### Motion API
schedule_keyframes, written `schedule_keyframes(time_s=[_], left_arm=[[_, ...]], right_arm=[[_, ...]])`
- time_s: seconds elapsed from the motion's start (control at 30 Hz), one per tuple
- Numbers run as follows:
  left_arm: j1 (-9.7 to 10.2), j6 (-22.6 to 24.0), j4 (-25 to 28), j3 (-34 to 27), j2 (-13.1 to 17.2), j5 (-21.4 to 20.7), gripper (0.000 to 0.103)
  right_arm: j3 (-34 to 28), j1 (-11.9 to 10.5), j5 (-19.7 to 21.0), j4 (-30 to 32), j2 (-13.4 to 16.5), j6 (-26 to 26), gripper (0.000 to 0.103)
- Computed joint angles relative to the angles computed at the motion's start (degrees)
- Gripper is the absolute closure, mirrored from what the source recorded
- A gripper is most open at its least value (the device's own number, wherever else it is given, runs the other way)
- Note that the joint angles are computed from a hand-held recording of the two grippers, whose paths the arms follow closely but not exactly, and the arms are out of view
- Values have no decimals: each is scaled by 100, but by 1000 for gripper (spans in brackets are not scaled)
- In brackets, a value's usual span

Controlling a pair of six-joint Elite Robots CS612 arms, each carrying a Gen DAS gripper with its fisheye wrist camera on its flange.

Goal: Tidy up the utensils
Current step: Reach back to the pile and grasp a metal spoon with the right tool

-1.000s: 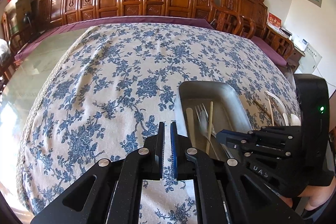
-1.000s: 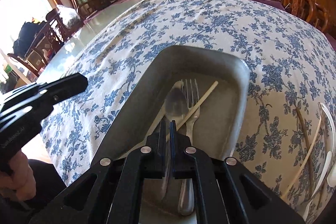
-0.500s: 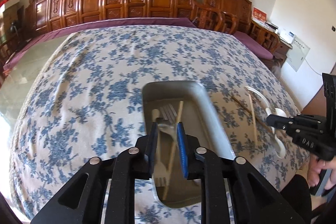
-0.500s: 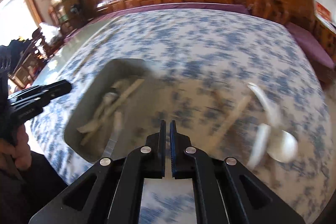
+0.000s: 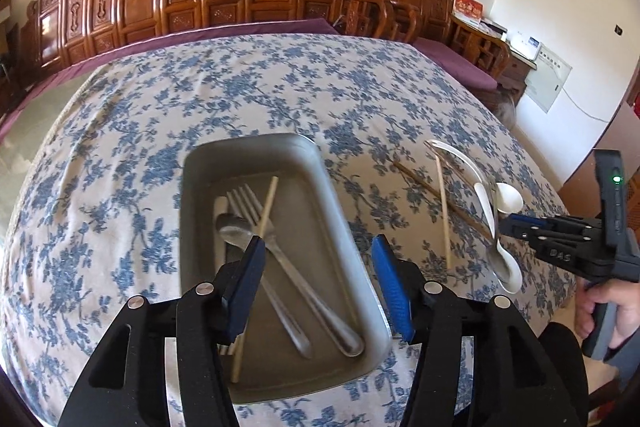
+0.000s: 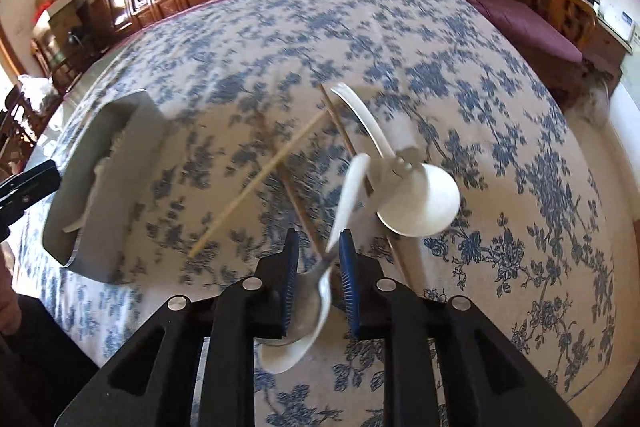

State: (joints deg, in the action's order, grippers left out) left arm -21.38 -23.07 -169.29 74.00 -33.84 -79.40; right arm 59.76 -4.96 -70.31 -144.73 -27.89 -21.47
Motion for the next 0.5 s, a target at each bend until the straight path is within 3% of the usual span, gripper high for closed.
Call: schedule_keyframes(time_s=[0.33, 0.5], left_arm=[[-60, 159, 59, -60, 39, -49, 46], [-83, 209, 110, -104, 73, -61, 45]], right_arm=[[-301, -43, 140, 302, 219, 498, 75], [-338, -83, 365, 439, 230, 605, 89]])
